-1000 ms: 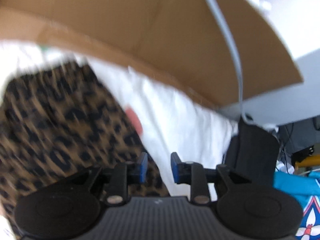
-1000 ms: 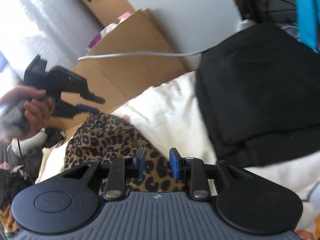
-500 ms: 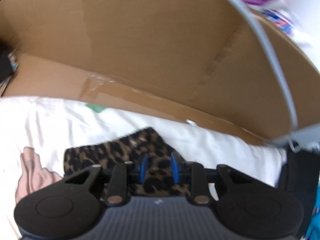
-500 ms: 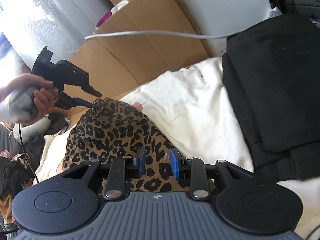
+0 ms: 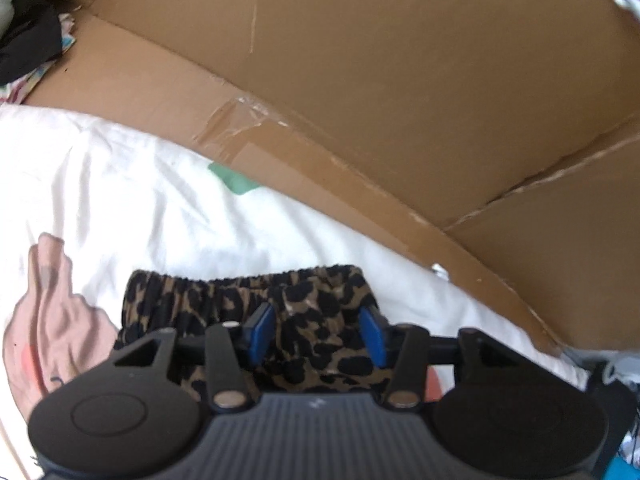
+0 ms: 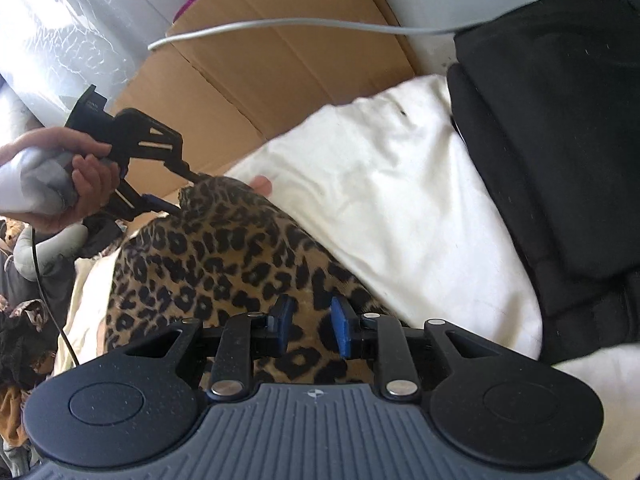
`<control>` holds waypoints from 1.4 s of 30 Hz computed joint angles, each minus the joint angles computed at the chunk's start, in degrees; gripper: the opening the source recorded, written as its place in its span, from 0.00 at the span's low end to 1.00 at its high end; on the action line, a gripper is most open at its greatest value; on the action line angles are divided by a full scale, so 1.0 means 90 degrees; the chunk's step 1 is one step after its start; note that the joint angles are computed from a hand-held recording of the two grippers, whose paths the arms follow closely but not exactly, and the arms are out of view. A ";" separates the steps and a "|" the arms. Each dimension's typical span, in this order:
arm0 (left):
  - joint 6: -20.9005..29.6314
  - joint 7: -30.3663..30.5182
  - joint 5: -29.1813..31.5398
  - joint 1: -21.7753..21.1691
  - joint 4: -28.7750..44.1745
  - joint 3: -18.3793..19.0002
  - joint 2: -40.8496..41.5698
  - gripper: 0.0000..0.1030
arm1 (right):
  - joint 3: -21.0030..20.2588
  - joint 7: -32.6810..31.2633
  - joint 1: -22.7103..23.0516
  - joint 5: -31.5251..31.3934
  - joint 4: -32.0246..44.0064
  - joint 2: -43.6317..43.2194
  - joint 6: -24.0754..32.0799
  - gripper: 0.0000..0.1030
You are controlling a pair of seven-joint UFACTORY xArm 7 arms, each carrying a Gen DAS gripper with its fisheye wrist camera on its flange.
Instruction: Fold clothes
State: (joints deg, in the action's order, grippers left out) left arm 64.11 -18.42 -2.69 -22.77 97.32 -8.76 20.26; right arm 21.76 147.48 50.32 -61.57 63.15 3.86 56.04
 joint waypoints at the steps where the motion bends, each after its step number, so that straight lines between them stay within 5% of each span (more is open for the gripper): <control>1: -0.0006 -0.0069 0.0007 -0.0005 -0.0005 0.0016 0.0001 0.47 | 0.0006 -0.0004 0.0007 0.0019 0.0001 0.0021 0.0005 0.25; 4: -0.0072 -0.0160 0.0076 -0.0044 -0.0025 0.0022 0.0045 0.47 | 0.0012 -0.0042 0.0049 0.0091 0.0022 0.0077 0.0071 0.18; 8: -0.0326 -0.0225 0.0165 -0.0049 -0.0289 0.0035 -0.0148 0.22 | 0.0001 -0.0014 0.0065 0.0154 -0.0070 0.0009 0.0041 0.12; 13: -0.0434 0.0168 -0.0007 0.0079 -0.0563 -0.0045 -0.0545 0.15 | 0.0023 0.0105 0.0036 0.0165 -0.0114 -0.0028 0.0029 0.11; 24: -0.0765 0.0041 -0.0238 0.0047 -0.0552 -0.0087 -0.0410 0.16 | 0.0121 0.0108 0.0075 0.0352 -0.0139 -0.0145 0.0233 0.10; 27: -0.1081 0.0108 -0.0360 0.0086 -0.0738 -0.0105 -0.0390 0.21 | 0.0161 0.0145 0.0073 0.0399 -0.0184 -0.0199 0.0262 0.10; 32: -0.1270 0.0771 -0.0482 0.0167 -0.0925 -0.0192 -0.0603 0.42 | 0.0216 0.0228 0.0062 0.0488 -0.0198 -0.0254 0.0357 0.10; 39: -0.0935 0.1766 -0.0734 0.0243 -0.0971 -0.0242 -0.1057 0.40 | 0.0309 0.0511 0.0100 0.0558 -0.0262 -0.0317 0.0558 0.10; 42: -0.0532 0.2224 -0.0718 0.0212 -0.0994 -0.0262 -0.1159 0.28 | 0.0341 0.0563 0.0122 0.0596 -0.0262 -0.0322 0.0630 0.10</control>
